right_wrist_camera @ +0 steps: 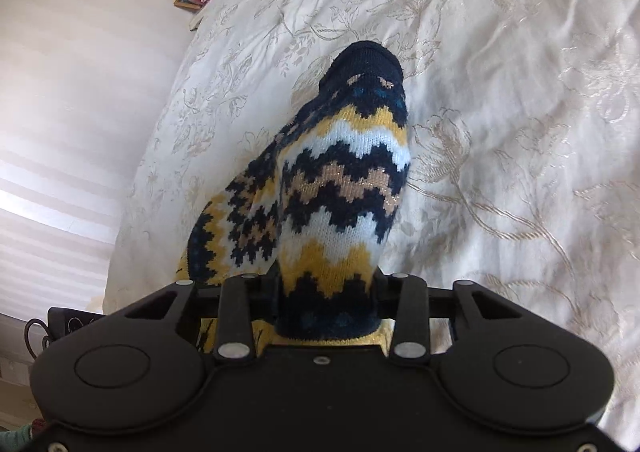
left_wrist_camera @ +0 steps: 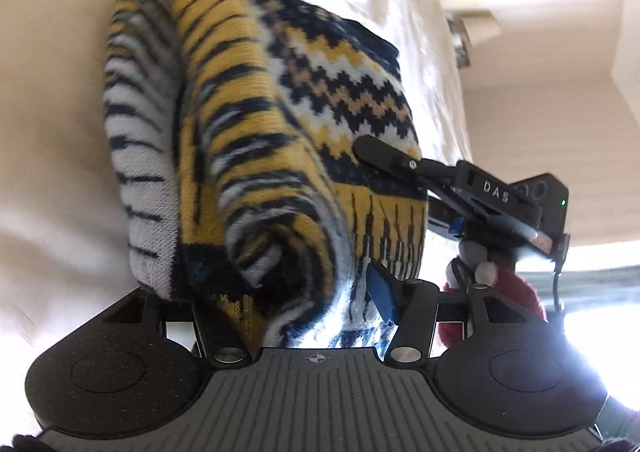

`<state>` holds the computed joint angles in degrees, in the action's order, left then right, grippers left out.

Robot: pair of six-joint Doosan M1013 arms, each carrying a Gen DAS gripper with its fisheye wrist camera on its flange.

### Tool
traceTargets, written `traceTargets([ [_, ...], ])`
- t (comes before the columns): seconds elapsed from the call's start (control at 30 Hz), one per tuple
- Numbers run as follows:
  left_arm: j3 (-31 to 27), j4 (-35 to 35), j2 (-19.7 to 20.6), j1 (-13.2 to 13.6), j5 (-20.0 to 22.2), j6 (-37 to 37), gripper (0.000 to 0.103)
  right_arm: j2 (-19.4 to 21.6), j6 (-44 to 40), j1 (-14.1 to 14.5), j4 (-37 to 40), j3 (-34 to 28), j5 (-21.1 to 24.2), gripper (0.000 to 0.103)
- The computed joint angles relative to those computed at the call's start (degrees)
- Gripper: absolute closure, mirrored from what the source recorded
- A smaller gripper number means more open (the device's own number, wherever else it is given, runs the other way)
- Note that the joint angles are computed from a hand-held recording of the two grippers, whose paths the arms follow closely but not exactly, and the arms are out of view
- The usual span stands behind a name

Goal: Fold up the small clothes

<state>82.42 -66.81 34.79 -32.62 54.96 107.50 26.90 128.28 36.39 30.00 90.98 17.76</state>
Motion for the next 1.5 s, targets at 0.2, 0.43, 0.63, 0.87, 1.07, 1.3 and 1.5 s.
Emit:
traceTargets([
  [0.2,4.4,-2.1,-3.3,-4.5,-0.4,1.9,0.049,-7.3,15.4,2.4,-14.4,6.9,1.9,0.055],
  [0.43,8.2,-0.4,-6.0,-11.3,-4.5,-1.1,0.049,-15.0,27.4,5.4,-23.6,15.8,4.3,0.054],
  [0.63,10.6,13.7,-8.6,-16.1,-14.6,-17.8,0.048,-16.9,32.3,7.1,-29.3,18.0,9.1,0.044],
  [0.87,14.5,37.1,-13.7,-19.1,-24.3,-42.2,0.047,-19.2,35.7,8.2,-35.7,20.1,7.8,0.031],
  [1.07,14.8,61.6,-16.4,-20.8,-23.1,-62.0,0.047,-20.5,39.5,9.3,-43.1,20.9,8.5,0.026],
  [1.3,12.8,87.6,-18.5,-24.9,-23.1,-75.2,0.047,-21.4,45.3,10.5,-50.8,21.6,9.7,0.022],
  [1.5,6.1,84.8,-13.1,-24.5,-25.3,-63.9,0.045,-21.7,51.6,11.0,-54.8,22.1,10.8,0.021],
])
